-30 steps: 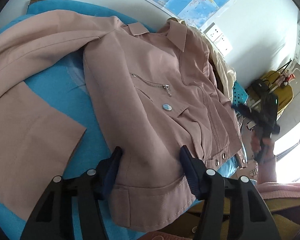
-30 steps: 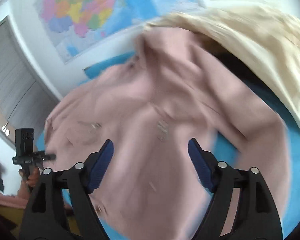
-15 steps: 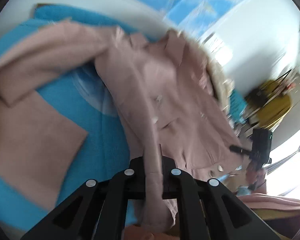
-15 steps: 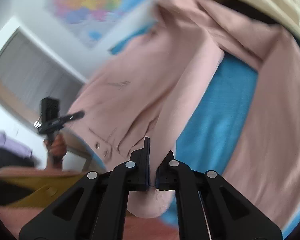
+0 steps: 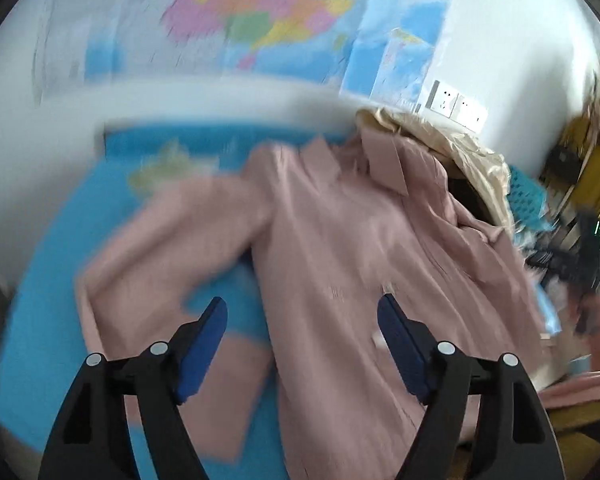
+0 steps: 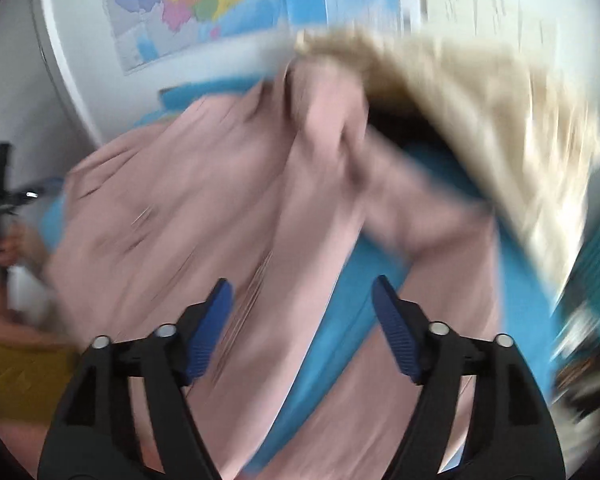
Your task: Fold large clothes
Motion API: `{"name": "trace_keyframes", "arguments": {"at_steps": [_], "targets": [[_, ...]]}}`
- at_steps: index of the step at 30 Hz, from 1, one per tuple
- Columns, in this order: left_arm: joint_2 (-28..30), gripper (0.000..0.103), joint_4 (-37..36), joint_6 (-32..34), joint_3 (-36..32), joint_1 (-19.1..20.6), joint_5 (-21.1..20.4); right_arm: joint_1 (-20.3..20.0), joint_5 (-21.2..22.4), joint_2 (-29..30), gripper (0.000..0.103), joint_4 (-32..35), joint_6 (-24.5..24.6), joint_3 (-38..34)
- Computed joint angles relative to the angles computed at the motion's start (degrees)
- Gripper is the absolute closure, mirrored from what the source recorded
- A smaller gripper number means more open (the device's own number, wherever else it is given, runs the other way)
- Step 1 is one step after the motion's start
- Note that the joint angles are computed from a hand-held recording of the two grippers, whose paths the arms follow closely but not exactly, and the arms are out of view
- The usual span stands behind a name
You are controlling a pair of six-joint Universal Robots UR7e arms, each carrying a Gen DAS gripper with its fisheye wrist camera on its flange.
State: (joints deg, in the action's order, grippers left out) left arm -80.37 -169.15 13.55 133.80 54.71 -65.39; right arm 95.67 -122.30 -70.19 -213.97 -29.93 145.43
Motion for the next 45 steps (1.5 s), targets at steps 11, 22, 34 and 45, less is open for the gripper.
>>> {"name": "trace_keyframes", "arguments": {"at_steps": [11,22,34,45], "targets": [[28.7,0.039,-3.6,10.5,-23.2,1.1,9.6,0.3,-11.5,25.9,0.043,-8.0,-25.8,-34.4],[41.9,0.058,1.3,10.0,-43.5,4.5,12.1,-3.8,0.8,14.2,0.098,11.8,-2.9,-37.5],[40.2,0.049,1.9,9.1,-40.8,4.1,10.0,-6.2,5.8,1.2,0.028,9.1,-3.9,-22.2],[33.3,0.039,5.8,14.6,-27.6,-3.2,-3.4,-13.0,-3.3,-8.3,0.024,3.6,2.2,3.3]]}}
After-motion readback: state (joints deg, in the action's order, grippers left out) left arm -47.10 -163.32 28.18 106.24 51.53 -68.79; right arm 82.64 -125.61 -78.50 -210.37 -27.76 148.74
